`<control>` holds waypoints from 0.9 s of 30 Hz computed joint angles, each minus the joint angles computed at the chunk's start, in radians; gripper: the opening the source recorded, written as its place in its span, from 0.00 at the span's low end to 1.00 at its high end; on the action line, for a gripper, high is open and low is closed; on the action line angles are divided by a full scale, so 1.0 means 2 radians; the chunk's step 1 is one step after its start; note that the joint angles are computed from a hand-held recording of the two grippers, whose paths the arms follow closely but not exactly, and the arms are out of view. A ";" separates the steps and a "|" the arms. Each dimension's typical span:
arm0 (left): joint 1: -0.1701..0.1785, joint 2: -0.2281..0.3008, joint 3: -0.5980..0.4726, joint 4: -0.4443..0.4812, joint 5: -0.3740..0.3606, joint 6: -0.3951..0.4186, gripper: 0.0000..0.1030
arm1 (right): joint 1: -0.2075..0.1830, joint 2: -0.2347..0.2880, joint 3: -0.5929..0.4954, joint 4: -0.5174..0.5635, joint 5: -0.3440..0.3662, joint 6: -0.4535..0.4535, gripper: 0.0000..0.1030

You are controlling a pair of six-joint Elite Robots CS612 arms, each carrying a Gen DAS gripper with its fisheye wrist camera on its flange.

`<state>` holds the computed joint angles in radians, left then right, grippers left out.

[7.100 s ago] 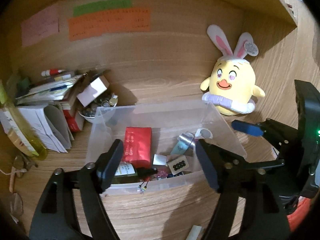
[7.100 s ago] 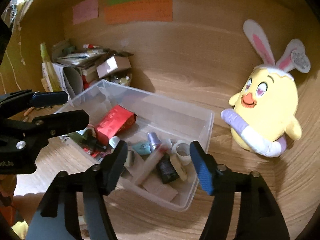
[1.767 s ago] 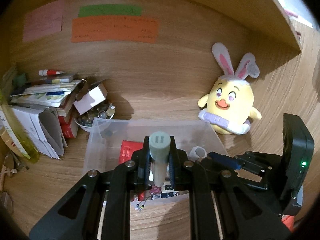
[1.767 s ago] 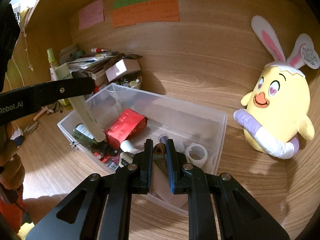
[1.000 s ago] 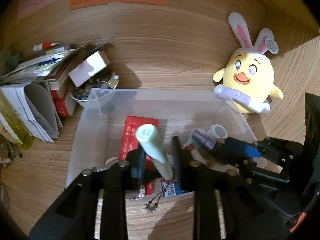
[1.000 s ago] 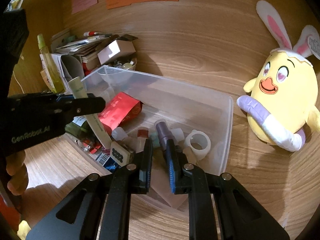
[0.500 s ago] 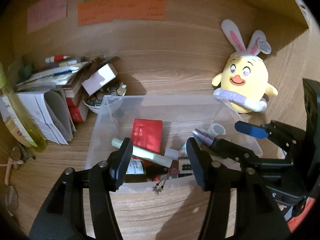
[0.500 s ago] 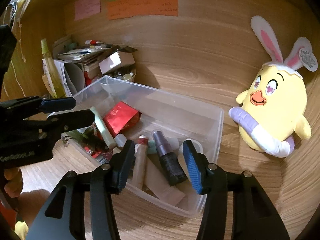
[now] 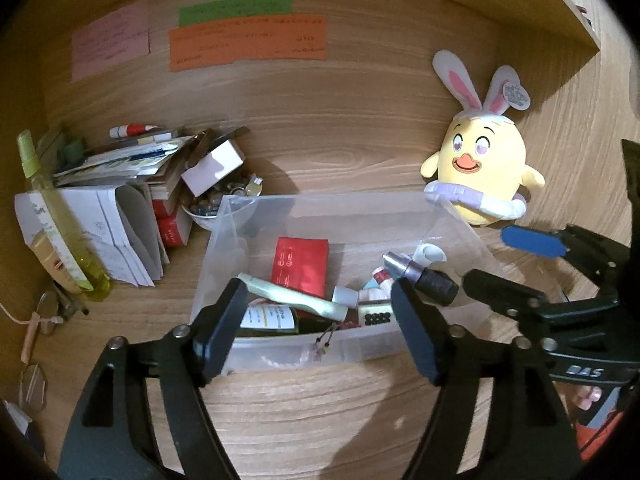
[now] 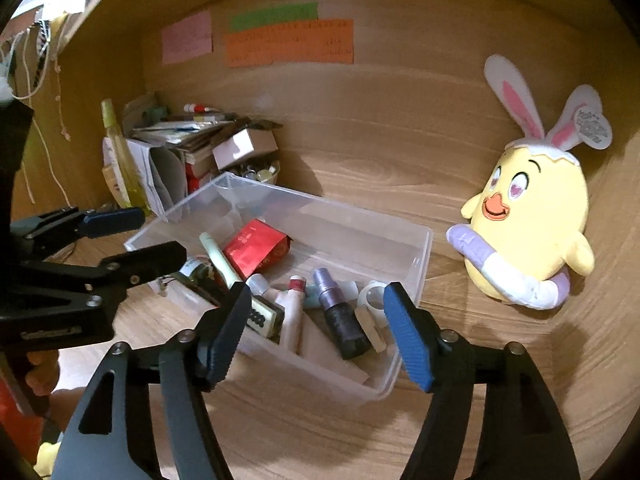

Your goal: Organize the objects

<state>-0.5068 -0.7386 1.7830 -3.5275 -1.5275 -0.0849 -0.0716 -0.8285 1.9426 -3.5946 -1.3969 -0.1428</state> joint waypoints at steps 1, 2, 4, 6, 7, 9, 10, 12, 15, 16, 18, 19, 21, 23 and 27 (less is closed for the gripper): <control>0.000 0.000 0.002 -0.004 0.001 -0.001 0.80 | 0.000 -0.002 0.003 -0.004 0.002 0.001 0.72; -0.001 0.000 0.003 -0.006 0.003 -0.002 0.80 | -0.001 -0.003 0.007 -0.008 0.004 0.002 0.75; -0.001 0.001 0.007 -0.010 0.005 -0.002 0.80 | -0.002 -0.005 0.014 -0.015 0.008 0.005 0.79; -0.001 0.000 0.009 -0.010 0.002 -0.003 0.81 | -0.003 -0.007 0.020 -0.020 0.012 0.008 0.81; -0.001 0.000 0.010 -0.010 0.001 -0.003 0.81 | -0.003 -0.008 0.023 -0.022 0.013 0.008 0.81; -0.001 0.000 0.013 -0.011 0.001 -0.005 0.83 | -0.003 -0.009 0.027 -0.024 0.014 0.011 0.81; -0.001 0.000 0.015 -0.013 0.002 -0.006 0.87 | -0.004 -0.009 0.028 -0.024 0.015 0.012 0.82; -0.002 0.001 0.018 -0.021 0.006 -0.010 0.90 | -0.004 -0.008 0.031 -0.024 0.015 0.013 0.82; -0.002 0.002 0.021 -0.025 0.008 -0.012 0.90 | -0.004 -0.007 0.033 -0.023 0.014 0.013 0.82; -0.001 0.002 0.022 -0.025 0.006 -0.014 0.90 | -0.004 -0.007 0.034 -0.021 0.015 0.013 0.82; -0.001 0.003 0.023 -0.022 0.004 -0.016 0.90 | -0.005 -0.007 0.035 -0.020 0.017 0.015 0.82; 0.000 0.003 0.024 -0.022 0.002 -0.017 0.90 | -0.006 -0.007 0.035 -0.020 0.018 0.015 0.82; 0.001 0.003 0.024 -0.020 0.001 -0.020 0.90 | -0.006 -0.007 0.037 -0.020 0.020 0.017 0.82; 0.001 0.004 0.024 -0.017 0.000 -0.023 0.90 | -0.006 -0.008 0.038 -0.021 0.020 0.017 0.82; 0.002 0.005 0.025 -0.015 -0.002 -0.027 0.90 | -0.005 -0.009 0.040 -0.021 0.018 0.017 0.82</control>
